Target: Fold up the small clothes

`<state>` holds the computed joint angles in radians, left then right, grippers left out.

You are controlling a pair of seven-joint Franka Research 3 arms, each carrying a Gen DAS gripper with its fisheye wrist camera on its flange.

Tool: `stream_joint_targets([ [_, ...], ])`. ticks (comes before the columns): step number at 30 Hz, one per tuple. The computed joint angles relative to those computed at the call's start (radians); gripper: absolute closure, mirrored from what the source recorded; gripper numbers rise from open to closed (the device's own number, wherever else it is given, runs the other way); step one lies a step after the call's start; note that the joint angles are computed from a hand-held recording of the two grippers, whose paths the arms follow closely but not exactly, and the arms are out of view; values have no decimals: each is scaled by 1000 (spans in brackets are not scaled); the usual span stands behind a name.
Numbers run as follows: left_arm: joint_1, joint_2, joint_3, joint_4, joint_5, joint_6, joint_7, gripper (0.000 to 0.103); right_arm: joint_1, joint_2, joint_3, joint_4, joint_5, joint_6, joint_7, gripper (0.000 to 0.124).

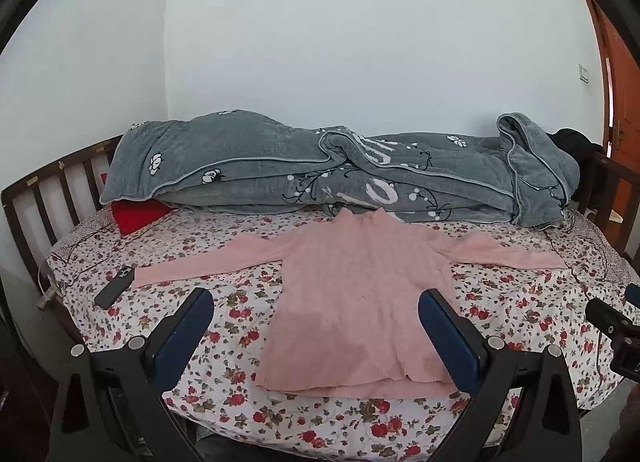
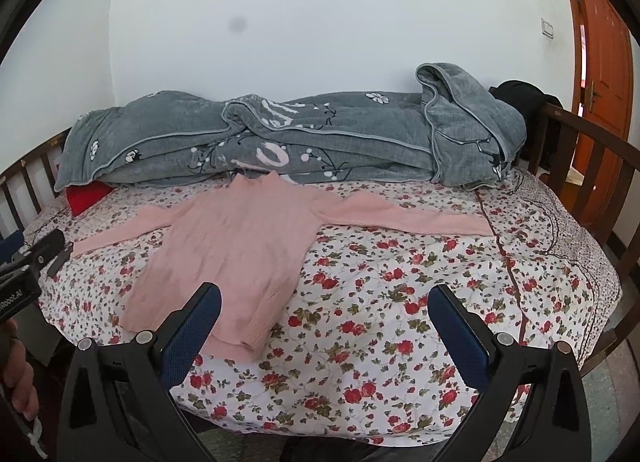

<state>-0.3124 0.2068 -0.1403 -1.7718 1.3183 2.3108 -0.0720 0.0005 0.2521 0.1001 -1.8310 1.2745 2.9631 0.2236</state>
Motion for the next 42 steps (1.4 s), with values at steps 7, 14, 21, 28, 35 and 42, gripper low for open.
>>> stream_joint_targets([
  [7, -3, 5, 0, 5, -3, 10, 5, 0, -1, -8, 2, -5, 21, 9, -16, 23],
  [14, -5, 4, 0, 5, 1, 14, 6, 0, 6, -13, -3, -11, 26, 10, -16, 22],
  [21, 2, -6, -1, -7, 1, 28, 5, 0, 7, -17, -5, -13, 42, 3, -33, 22],
  [28, 4, -7, -2, -10, 0, 26, 3, 0, 11, -20, -9, -16, 51, 3, -43, 22],
  [35, 11, -31, -7, -37, -11, 29, -6, 0, 7, -35, -15, -25, 102, -18, -91, 22],
  [42, 27, -61, -15, -73, -24, 34, -17, 0, 14, -43, -35, -33, 65, -61, -39, 22],
])
